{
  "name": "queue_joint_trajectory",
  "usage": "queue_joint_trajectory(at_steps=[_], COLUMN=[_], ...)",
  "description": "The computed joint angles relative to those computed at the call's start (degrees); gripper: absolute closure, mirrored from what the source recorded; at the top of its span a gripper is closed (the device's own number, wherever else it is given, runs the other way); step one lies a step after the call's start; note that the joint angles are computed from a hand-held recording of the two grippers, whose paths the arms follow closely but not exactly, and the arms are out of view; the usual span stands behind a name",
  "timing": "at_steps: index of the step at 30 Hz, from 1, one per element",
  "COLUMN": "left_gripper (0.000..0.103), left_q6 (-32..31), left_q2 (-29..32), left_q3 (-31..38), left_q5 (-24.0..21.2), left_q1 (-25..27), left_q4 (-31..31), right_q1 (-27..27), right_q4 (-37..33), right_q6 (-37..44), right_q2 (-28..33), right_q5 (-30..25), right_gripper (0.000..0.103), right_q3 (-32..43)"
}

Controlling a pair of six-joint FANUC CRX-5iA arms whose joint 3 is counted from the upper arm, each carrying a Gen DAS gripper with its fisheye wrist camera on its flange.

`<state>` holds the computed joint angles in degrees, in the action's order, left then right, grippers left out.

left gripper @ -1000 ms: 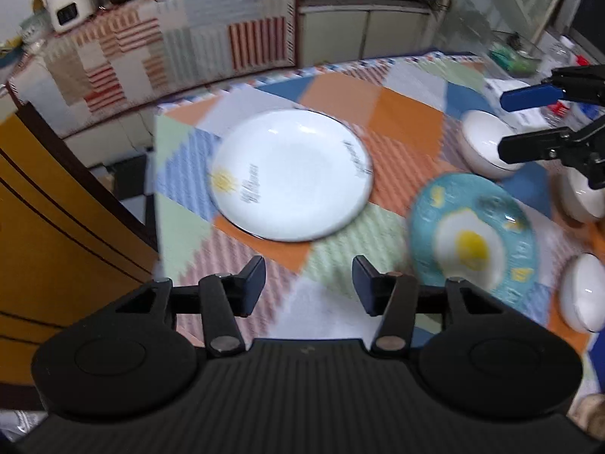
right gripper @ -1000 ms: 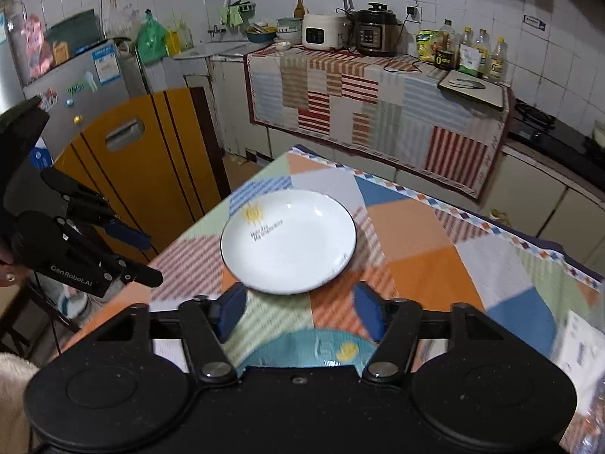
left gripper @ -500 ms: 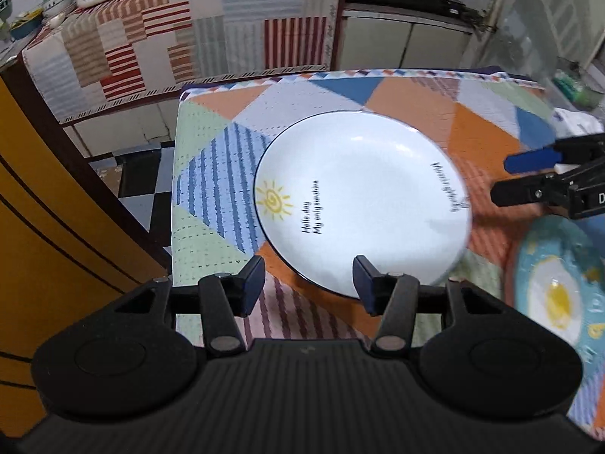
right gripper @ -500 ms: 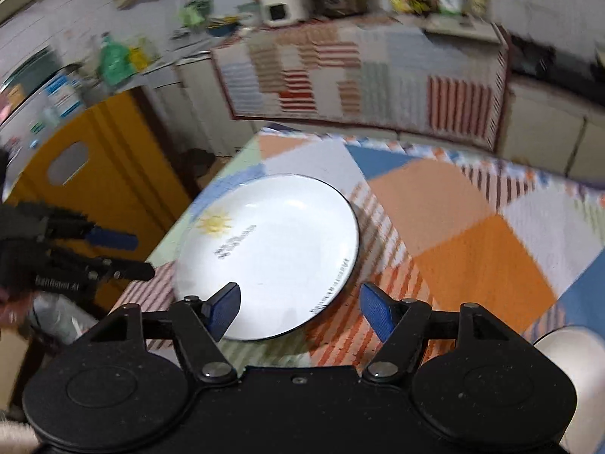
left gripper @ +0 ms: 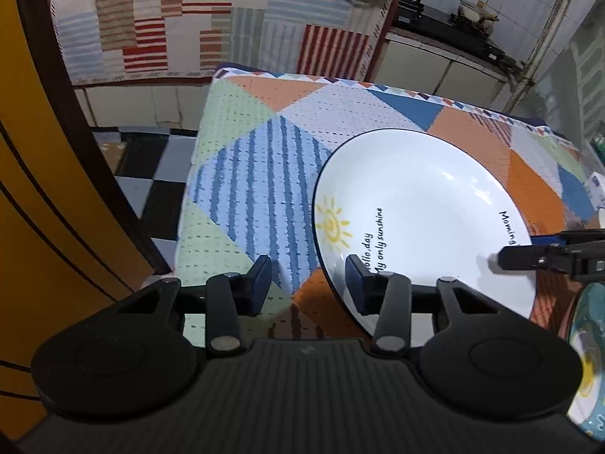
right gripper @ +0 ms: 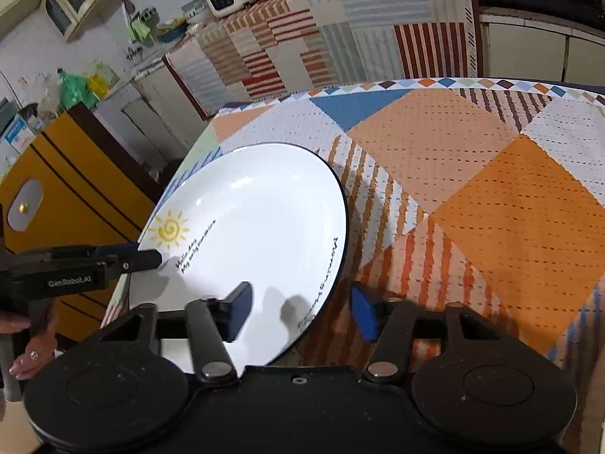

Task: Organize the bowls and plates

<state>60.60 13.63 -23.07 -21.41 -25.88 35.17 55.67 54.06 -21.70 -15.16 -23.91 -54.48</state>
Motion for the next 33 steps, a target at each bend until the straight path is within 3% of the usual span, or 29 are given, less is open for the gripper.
queue_joint_trajectory(at_steps=[4,5,7,10,19,22,26,30,33], left_gripper=[0.072,0.074,0.083,0.082,0.082,0.082,0.082,0.082,0.082], left_q6=[-4.58,-4.99,-4.36,0.25,1.66,1.06,4.56,5.42,7.42], left_q2=[0.92,1.14,1.53,1.58,-0.02,-1.93,-5.20,-8.88,-11.69], left_q3=[-0.54,-0.58,-0.03,1.05,1.18,-0.85,-1.99,-3.46,-4.84], left_q5=[-1.54,-1.72,-1.89,-1.72,-4.03,-4.01,-4.42,-3.80,-4.54], left_q1=[-0.05,-0.19,-0.62,-1.03,-0.37,-0.32,-0.72,-1.78,-2.61], left_q4=[6.25,7.40,6.93,2.96,-1.43,-0.14,-3.87,-5.83,-6.09], right_q1=[-1.47,-1.79,-2.10,-1.70,-5.09,-3.35,-1.93,-0.65,3.30], right_q4=[2.97,3.19,3.16,4.37,21.52,18.67,16.78,18.58,15.30], right_q6=[-2.12,-1.93,-1.85,-1.66,-5.53,-2.36,0.78,0.70,2.38], right_q2=[0.87,1.09,1.18,1.68,-1.07,-2.10,-4.06,-7.45,-10.76], right_q5=[1.91,2.36,2.58,0.54,3.13,2.29,1.93,1.26,-2.42], right_gripper=[0.050,0.057,0.061,0.078,0.079,0.079,0.079,0.079,0.079], right_q3=[-0.63,-0.56,-0.45,-0.39,-5.31,-5.25,-5.61,-7.12,-7.61])
